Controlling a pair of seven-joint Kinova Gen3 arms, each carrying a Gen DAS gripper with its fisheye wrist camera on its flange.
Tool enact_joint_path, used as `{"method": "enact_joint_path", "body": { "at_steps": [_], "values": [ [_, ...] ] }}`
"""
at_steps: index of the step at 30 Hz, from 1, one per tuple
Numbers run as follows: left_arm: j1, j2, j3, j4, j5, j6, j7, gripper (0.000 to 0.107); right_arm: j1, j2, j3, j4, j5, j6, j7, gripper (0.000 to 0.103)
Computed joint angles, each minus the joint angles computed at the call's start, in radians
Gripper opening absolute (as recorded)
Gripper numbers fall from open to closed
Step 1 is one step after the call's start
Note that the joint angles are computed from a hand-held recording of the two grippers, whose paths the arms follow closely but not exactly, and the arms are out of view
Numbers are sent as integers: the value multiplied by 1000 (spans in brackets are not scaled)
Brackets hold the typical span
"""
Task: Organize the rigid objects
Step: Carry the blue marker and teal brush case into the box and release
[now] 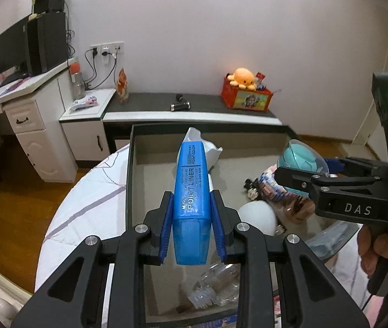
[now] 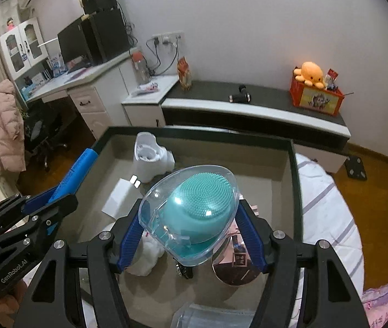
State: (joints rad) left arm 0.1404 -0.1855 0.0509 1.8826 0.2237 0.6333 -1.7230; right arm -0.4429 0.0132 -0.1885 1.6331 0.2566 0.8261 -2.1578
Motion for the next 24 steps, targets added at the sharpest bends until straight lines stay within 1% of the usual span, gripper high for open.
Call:
{"method": "enact_joint_path", "body": {
  "at_steps": [1, 2, 3, 5, 6, 7, 10, 12, 13, 14, 16, 20, 24],
  "values": [
    [-8, 5, 19, -3, -29, 3, 25, 28, 2, 7, 1, -7, -11, 9, 13, 67],
    [-15, 10, 36, -9, -59, 6, 53, 33, 3, 14, 4, -13, -25, 18, 26, 67],
    [-17, 10, 42, -12, -76, 13, 70, 40, 5, 21, 6, -18, -36, 26, 38, 67],
    [-16, -3, 42, -5, -89, 6, 92, 81, 2, 22, 8, -19, -36, 29, 38, 75],
    [-18, -22, 44, 12, -98, -17, 106, 87, 1, 16, 8, -14, -33, 27, 31, 82],
    [-23, -46, 52, 30, -114, -40, 125, 92, 1, 10, 8, -11, -38, 24, 32, 82],
    [-15, -90, 41, 49, -123, -47, 131, 98, 12, -15, 10, -1, -65, 14, 39, 85],
    [-28, -132, 54, 64, -146, -52, 154, 101, 14, -38, 2, 13, -40, 11, 1, 85],
    [-45, -157, 73, 73, -168, -52, 178, 103, 15, -53, -5, 24, -22, 7, -26, 86],
    [-62, -182, 93, 80, -191, -49, 202, 103, 16, -71, -14, 35, -5, 2, -52, 86],
    [-75, -216, 105, 82, -214, -36, 227, 103, 21, -102, -38, 56, 31, 0, -106, 86],
    [-109, -293, 133, 84, -245, 15, 286, 103, 26, -170, -116, 94, 128, 23, -239, 86],
    [-84, -350, 101, 70, -221, 104, 302, 103, 37, -252, -197, 138, 180, 34, -338, 86]
  ]
}}
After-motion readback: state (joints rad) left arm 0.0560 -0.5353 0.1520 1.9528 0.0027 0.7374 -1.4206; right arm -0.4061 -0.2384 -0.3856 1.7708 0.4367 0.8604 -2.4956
